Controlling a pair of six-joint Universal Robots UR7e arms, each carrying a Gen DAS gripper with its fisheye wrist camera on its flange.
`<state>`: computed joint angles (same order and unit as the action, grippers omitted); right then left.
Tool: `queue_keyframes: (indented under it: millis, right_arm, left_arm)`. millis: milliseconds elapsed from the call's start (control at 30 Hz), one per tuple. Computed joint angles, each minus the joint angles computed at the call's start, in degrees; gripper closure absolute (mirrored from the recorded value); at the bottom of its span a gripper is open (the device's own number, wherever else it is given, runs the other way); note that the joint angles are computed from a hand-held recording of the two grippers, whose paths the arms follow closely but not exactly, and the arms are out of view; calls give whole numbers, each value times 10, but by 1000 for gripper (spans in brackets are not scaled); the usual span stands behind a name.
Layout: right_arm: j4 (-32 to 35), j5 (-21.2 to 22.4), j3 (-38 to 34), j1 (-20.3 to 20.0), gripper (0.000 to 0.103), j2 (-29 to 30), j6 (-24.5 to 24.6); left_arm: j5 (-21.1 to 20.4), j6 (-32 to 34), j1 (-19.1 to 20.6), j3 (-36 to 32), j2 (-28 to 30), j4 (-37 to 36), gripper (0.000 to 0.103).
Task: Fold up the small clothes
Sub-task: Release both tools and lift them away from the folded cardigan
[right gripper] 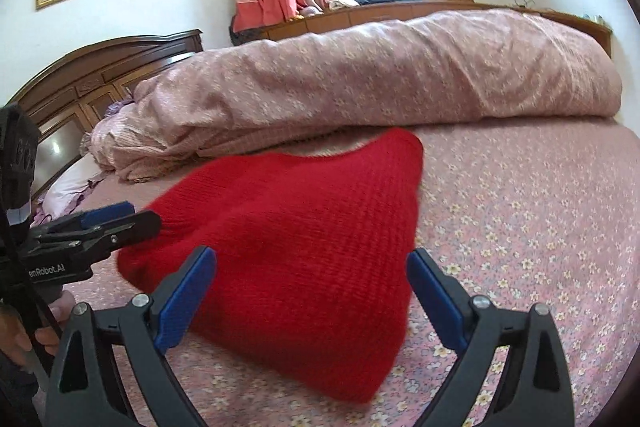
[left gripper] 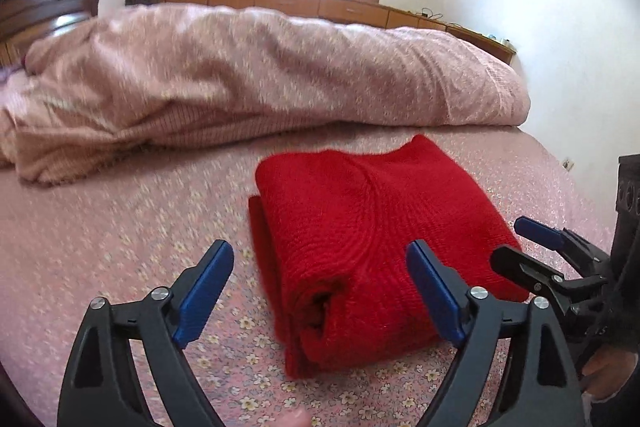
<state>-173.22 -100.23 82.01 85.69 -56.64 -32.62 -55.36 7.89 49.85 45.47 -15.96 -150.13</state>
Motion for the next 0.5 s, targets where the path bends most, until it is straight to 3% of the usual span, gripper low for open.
queue_keyframes:
  millis: [200, 400, 500]
  right_arm:
    - [-34, 25, 49, 9, 5, -36, -9]
    - [-100, 76, 118, 8, 0, -82, -39]
    - [-119, 69, 145, 10, 0, -97, -52]
  left_arm:
    - [31, 32, -21, 66, -32, -79, 17]
    - [16, 71, -41, 163, -79, -190, 11]
    - [13, 85, -48, 195, -88, -227, 10]
